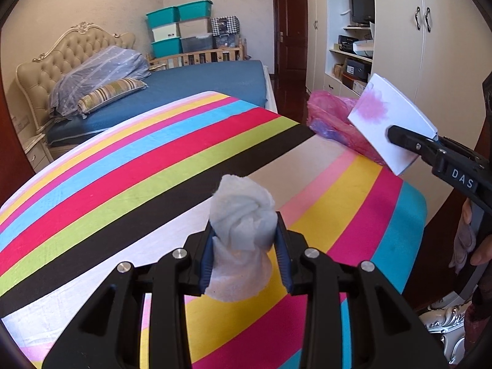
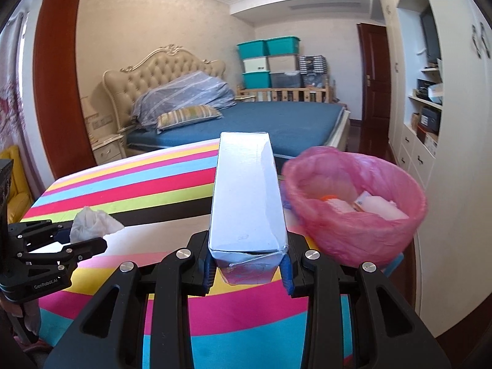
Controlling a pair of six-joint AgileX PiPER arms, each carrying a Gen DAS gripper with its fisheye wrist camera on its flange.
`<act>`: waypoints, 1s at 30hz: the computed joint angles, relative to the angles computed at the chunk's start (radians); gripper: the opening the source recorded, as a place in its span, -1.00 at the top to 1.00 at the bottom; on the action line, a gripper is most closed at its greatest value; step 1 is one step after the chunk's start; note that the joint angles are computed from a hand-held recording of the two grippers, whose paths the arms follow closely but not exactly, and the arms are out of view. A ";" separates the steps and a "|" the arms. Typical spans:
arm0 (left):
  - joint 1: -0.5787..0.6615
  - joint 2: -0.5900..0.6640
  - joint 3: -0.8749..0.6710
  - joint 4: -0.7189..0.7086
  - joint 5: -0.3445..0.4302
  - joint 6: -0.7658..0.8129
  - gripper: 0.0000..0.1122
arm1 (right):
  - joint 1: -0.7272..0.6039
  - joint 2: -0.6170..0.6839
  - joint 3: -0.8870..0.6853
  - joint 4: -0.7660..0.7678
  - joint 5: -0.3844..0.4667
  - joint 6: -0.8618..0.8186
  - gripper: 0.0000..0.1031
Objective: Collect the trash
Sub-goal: 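Carry the white box and tissue over the pink bin, then open both tools to drop the box and tissue into the bin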
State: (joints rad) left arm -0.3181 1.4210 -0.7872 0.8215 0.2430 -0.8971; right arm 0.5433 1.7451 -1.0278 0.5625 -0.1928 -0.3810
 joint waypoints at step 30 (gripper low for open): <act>-0.169 0.507 -0.797 -0.647 0.191 0.665 0.38 | -0.346 0.036 -0.027 -0.569 -0.001 0.545 0.35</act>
